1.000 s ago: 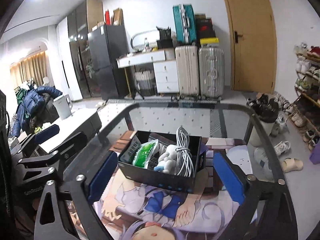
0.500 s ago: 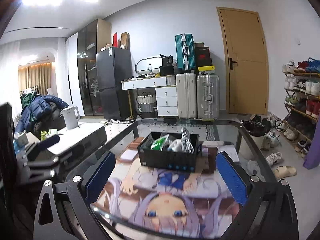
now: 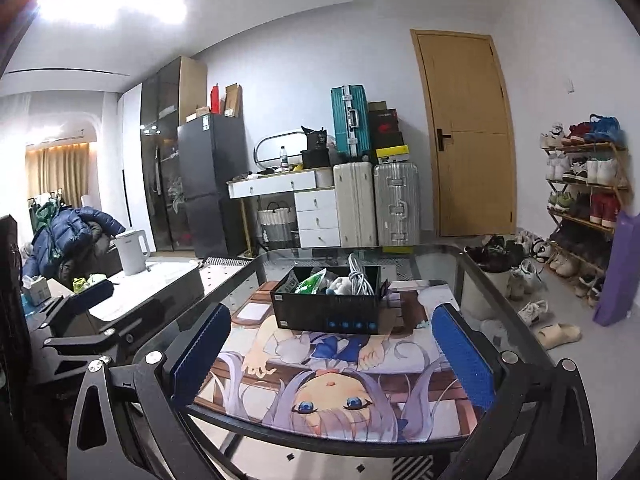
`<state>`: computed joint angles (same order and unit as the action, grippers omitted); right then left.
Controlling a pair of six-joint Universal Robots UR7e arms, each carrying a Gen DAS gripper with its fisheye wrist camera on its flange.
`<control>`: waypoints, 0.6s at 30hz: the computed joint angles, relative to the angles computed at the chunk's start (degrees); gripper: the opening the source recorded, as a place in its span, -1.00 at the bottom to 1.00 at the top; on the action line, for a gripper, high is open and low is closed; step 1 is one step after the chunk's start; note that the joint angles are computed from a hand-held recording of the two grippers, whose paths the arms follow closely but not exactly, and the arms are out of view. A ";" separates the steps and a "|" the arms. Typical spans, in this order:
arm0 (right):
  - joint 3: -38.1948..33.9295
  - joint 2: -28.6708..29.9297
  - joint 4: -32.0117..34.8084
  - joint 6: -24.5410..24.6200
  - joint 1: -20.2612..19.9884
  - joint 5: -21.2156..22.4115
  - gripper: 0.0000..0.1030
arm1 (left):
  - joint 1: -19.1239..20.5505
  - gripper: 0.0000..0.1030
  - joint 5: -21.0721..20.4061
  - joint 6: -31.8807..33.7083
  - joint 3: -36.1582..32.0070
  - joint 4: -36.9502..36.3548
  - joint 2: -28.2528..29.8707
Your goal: Organize soft objects
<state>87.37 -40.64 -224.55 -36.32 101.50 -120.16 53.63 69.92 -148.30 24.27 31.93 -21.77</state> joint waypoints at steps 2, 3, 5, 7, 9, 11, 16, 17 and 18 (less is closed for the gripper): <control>0.07 -0.16 0.47 0.84 -0.13 -0.39 0.99 | -0.10 1.00 -0.62 0.03 -0.52 0.51 0.46; 0.41 -0.39 0.39 1.17 -0.21 -0.06 0.99 | -0.15 1.00 -0.87 0.17 -1.34 1.14 0.94; 0.67 -0.60 0.04 1.33 -0.37 0.23 0.99 | -0.24 1.00 -0.66 0.24 -1.99 1.68 1.32; 0.55 -0.67 0.63 2.13 -0.48 -0.19 0.99 | -0.25 1.00 0.09 0.19 -0.13 0.45 0.32; 0.43 -0.73 1.27 2.95 -0.52 -0.39 0.99 | -0.20 1.00 1.06 0.09 -0.25 1.19 0.37; 0.38 -0.68 1.04 2.59 -0.45 -0.31 0.99 | -0.13 1.00 1.88 -0.18 -2.30 3.53 1.36; -0.14 -0.23 0.66 0.62 -0.52 0.53 0.99 | -0.19 1.00 1.93 -0.30 0.34 1.34 -0.14; -0.31 -0.12 0.86 0.65 -0.45 0.12 0.99 | -0.15 1.00 1.99 -0.60 -0.04 1.65 0.02; -0.50 -0.01 0.99 0.73 -0.44 -0.14 0.99 | -0.14 1.00 1.91 -0.95 -0.67 2.11 0.31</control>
<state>86.87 -40.65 -223.57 -35.59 101.06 -120.30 53.50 71.83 -149.25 23.60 34.03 -21.45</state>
